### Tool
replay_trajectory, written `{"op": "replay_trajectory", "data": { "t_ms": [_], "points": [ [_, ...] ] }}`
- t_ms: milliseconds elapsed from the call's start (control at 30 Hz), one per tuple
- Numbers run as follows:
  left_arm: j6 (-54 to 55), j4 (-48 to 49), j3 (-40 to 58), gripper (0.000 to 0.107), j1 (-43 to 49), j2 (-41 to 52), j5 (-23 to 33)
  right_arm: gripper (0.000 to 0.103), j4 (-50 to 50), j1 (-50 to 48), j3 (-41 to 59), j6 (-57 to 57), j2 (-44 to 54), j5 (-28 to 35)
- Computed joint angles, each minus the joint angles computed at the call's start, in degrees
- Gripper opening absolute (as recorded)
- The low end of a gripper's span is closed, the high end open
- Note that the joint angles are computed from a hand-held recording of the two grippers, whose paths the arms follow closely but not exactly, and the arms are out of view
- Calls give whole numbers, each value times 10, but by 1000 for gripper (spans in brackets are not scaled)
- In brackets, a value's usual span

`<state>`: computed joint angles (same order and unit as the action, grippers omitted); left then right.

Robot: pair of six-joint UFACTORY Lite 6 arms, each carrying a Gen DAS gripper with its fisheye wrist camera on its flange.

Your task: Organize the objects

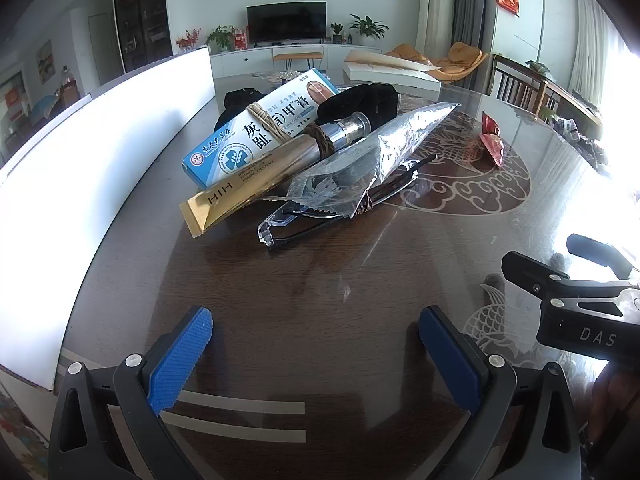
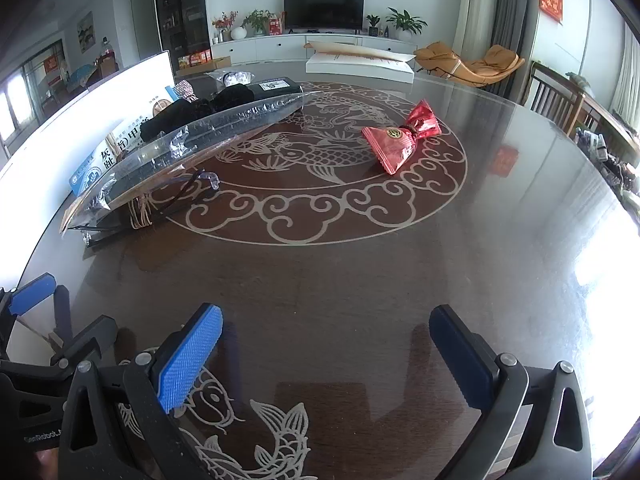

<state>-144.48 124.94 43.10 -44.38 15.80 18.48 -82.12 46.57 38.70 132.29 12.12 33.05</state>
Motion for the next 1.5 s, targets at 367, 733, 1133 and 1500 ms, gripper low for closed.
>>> {"op": "replay_trajectory", "data": {
  "t_ms": [367,733,1133,1500],
  "points": [
    [-2,2,0,103,0,0,1,103,5,-5,2,-2,3,-5],
    [-5,5,0,103,0,1,1,103,4,-12,2,-3,3,-13],
    [-7,7,-1,103,-1,2,2,103,3,-13,2,-2,3,-14],
    [-40,81,-29,103,22,-27,-27,103,2,-13,2,-2,3,-14]
  ]
}}
